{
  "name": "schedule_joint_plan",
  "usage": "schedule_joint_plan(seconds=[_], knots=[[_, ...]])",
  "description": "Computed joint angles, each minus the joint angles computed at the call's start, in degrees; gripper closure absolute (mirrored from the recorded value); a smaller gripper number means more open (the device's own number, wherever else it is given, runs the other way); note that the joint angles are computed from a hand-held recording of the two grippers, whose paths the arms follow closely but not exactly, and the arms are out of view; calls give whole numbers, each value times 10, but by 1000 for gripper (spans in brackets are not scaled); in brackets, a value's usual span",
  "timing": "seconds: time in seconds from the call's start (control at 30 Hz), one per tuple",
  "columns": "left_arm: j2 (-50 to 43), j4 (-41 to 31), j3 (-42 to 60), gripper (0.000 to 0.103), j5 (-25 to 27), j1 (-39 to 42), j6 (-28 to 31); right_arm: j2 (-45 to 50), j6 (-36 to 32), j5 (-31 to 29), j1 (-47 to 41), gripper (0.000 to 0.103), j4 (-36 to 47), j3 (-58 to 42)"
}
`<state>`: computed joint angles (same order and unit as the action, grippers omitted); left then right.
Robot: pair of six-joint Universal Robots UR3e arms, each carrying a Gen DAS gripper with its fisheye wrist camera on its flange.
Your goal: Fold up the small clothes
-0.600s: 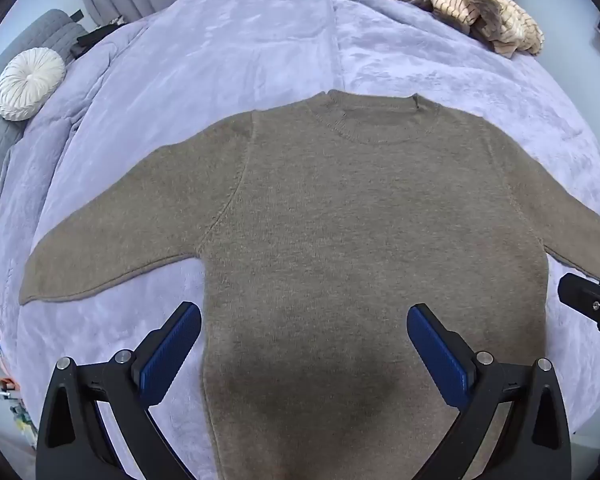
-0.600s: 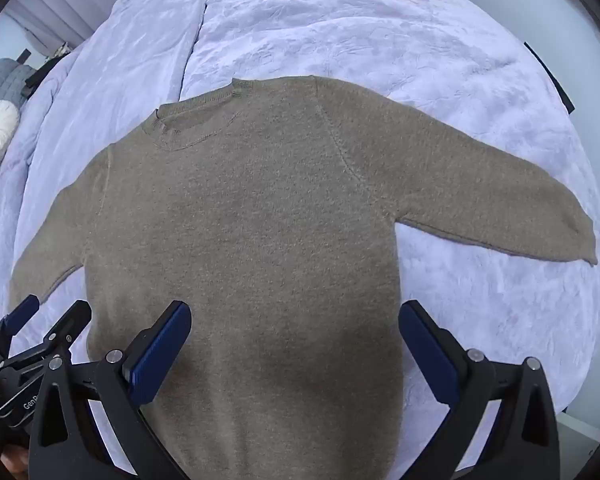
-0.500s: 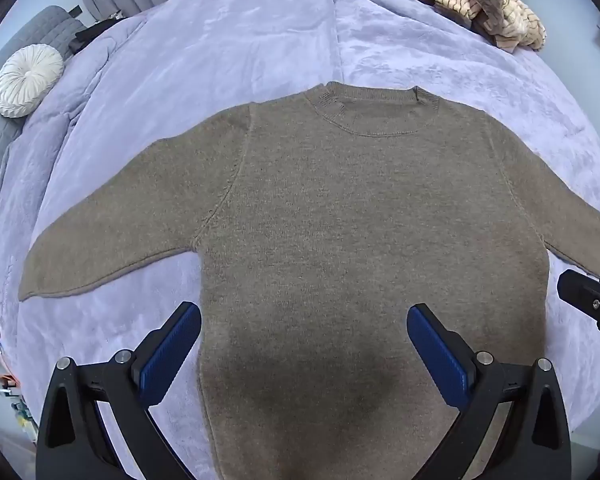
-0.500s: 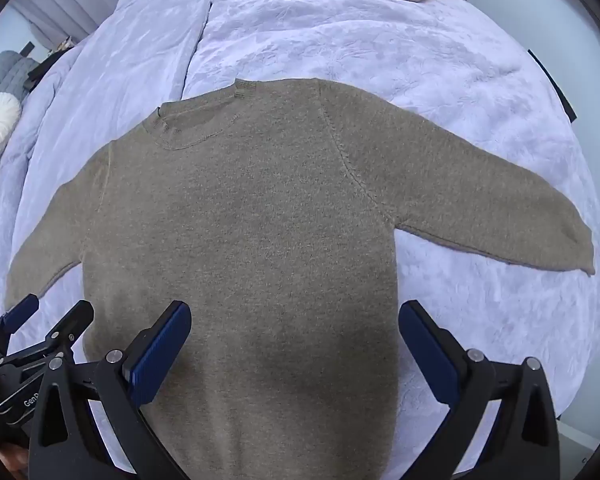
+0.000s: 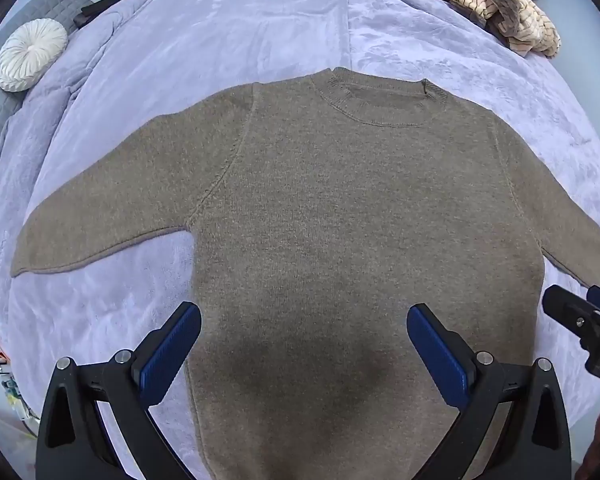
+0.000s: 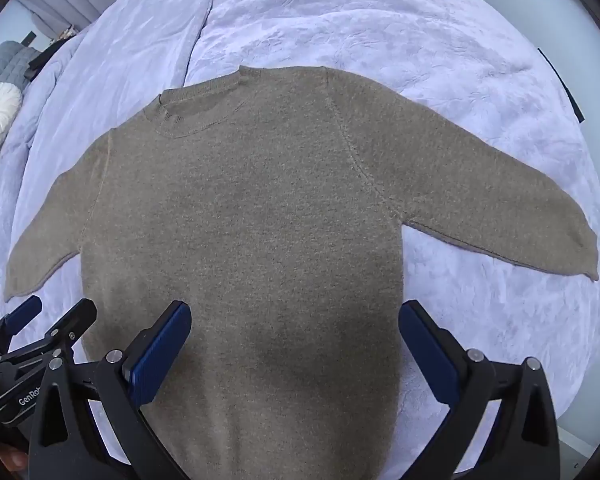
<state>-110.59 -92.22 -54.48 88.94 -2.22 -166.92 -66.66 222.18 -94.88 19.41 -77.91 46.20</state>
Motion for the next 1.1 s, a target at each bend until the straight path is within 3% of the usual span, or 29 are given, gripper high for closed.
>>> schedule_joint_plan(seconds=[1.1], knots=[[-7, -21, 19, 0, 9, 3, -7, 48, 3, -4, 6, 0, 54, -79]])
